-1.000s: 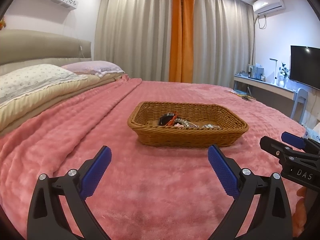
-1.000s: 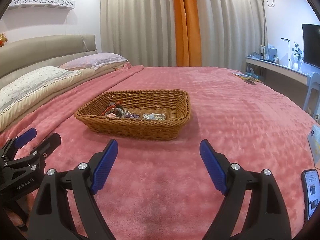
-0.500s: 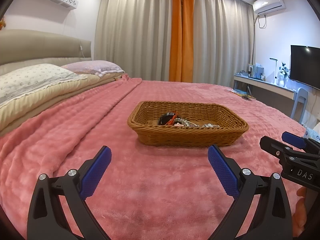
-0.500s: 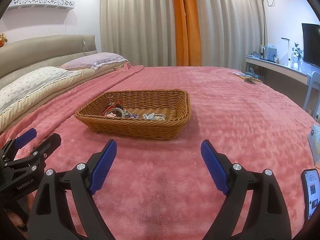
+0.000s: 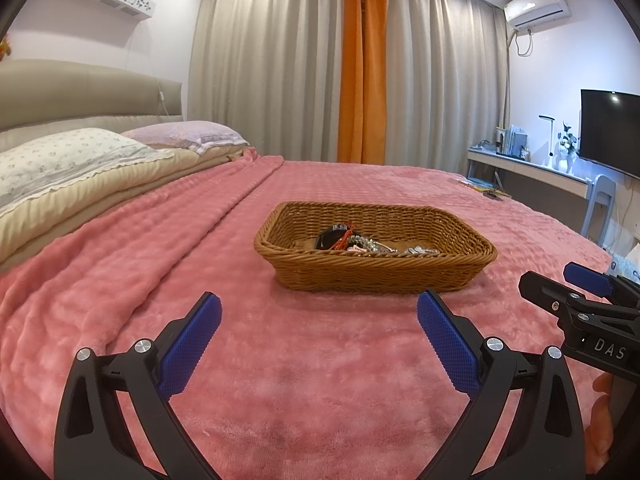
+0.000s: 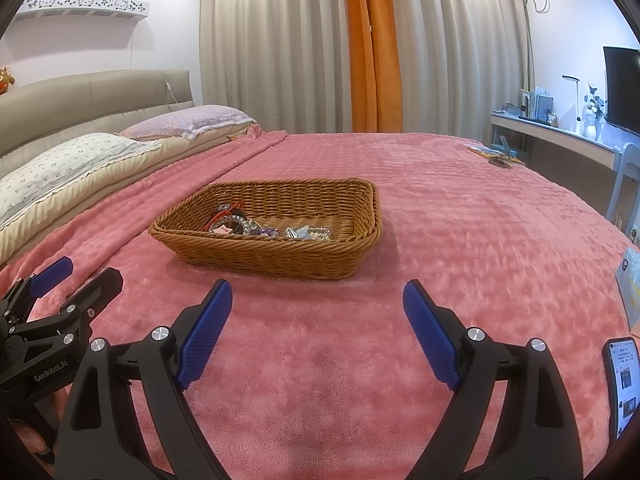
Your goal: Organize jewelry
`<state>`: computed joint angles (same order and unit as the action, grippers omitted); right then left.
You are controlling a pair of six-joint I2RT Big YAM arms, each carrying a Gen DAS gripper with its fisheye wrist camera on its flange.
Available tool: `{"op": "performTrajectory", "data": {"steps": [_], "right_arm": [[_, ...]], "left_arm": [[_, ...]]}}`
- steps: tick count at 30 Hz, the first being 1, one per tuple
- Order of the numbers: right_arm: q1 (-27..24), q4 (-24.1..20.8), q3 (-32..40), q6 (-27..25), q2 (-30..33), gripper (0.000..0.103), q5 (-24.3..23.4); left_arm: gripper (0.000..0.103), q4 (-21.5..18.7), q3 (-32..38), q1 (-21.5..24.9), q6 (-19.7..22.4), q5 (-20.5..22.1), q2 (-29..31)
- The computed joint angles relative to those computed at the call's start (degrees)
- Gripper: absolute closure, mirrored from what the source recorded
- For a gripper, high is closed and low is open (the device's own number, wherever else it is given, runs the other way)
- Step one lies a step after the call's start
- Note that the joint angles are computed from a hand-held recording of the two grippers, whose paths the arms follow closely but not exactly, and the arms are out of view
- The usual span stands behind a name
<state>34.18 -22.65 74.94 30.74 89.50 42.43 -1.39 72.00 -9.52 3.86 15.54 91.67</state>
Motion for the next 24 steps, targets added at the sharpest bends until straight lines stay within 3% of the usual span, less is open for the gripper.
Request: {"op": "performTrajectory", "data": {"steps": [24], "right_arm": [[0.1,0.0,0.2,0.0,0.3,0.018,0.0]], "left_arm": [[0.008,0.3,-0.3,0.3,-1.5,-0.3,0.2]]}}
